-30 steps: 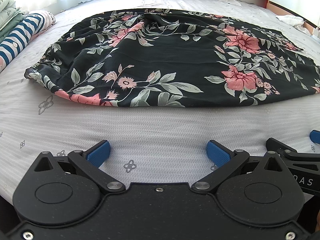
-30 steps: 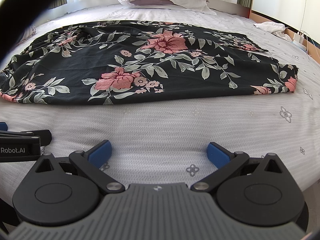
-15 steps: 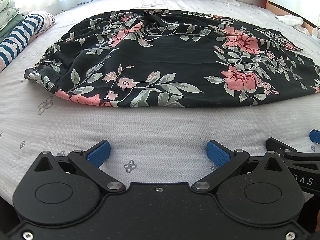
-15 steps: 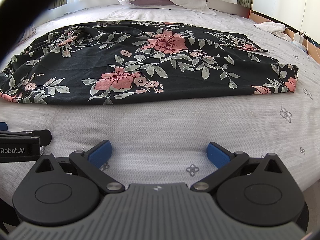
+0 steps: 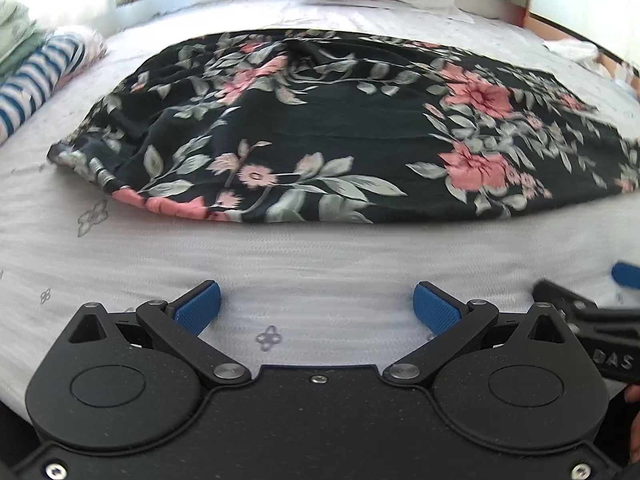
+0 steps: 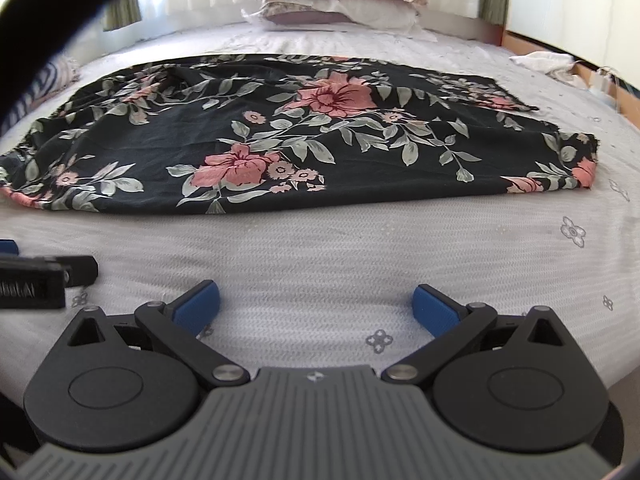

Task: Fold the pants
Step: 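Grasp the waistband with the left tool while the right tool grasps a lace hem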

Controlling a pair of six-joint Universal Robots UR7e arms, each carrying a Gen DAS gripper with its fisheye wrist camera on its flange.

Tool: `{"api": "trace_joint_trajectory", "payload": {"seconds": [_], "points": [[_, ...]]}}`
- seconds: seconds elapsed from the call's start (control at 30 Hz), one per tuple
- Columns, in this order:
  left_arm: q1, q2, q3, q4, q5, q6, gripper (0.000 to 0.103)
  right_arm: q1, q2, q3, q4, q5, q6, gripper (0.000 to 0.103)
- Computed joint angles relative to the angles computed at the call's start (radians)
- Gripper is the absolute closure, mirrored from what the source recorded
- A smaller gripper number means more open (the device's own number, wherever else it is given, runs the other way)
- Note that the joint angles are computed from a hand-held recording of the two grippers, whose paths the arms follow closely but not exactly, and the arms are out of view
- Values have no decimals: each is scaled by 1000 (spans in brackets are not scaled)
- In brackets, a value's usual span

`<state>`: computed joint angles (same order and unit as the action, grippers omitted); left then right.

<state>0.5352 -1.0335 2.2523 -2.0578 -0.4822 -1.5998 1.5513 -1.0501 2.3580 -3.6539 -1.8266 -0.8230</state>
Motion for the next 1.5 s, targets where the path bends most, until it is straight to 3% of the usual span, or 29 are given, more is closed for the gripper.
{"api": "trace_joint_trajectory", "payload": {"seconds": [0.07, 0.13, 0.23, 0.37, 0.5, 0.63, 0.77, 0.87, 0.93, 0.97, 1.03, 1.13, 1.2, 1.27, 1.43, 1.5], "points": [[-9, -43, 20, 21, 13, -70, 0, -17, -44, -7, 54, 49, 50, 0], [-24, -99, 54, 41, 47, -162, 0, -50, -73, -27, 37, 112, 126, 0], [-29, -202, 86, 145, 94, -325, 0, -59, -73, -64, 25, 109, 161, 0], [3, -302, 36, 523, 134, -635, 0, -91, -75, -150, 20, 119, 262, 1], [57, -329, -47, 913, 142, -952, 1, -108, -32, -264, -13, 44, 330, 2], [123, -367, -68, 1024, 147, -1072, 5, -128, 1, -366, -3, -28, 396, 11], [170, -360, -91, 1133, 155, -1226, 5, -155, 29, -442, 12, -51, 452, 17], [199, -387, -74, 1074, 168, -1180, 9, -169, 51, -498, 40, -89, 498, 32], [218, -399, -59, 998, 175, -1111, 13, -175, 54, -530, 103, -103, 540, 47], [225, -400, -53, 961, 177, -1079, 16, -181, 51, -542, 148, -85, 564, 47], [234, -399, -44, 906, 184, -1036, 22, -197, 33, -547, 220, 10, 580, 47], [241, -387, -51, 882, 186, -1019, 31, -257, -18, -570, 429, 294, 661, 48], [248, -377, -62, 887, 189, -1020, 38, -268, -21, -581, 437, 374, 662, 48], [254, -368, -68, 876, 192, -1009, 49, -245, -25, -585, 427, 313, 633, 48], [271, -353, -78, 860, 193, -1005, 61, -218, -59, -579, 562, 166, 606, 48], [273, -344, -86, 884, 191, -1027, 63, -231, -88, -548, 606, 179, 608, 48]]}}
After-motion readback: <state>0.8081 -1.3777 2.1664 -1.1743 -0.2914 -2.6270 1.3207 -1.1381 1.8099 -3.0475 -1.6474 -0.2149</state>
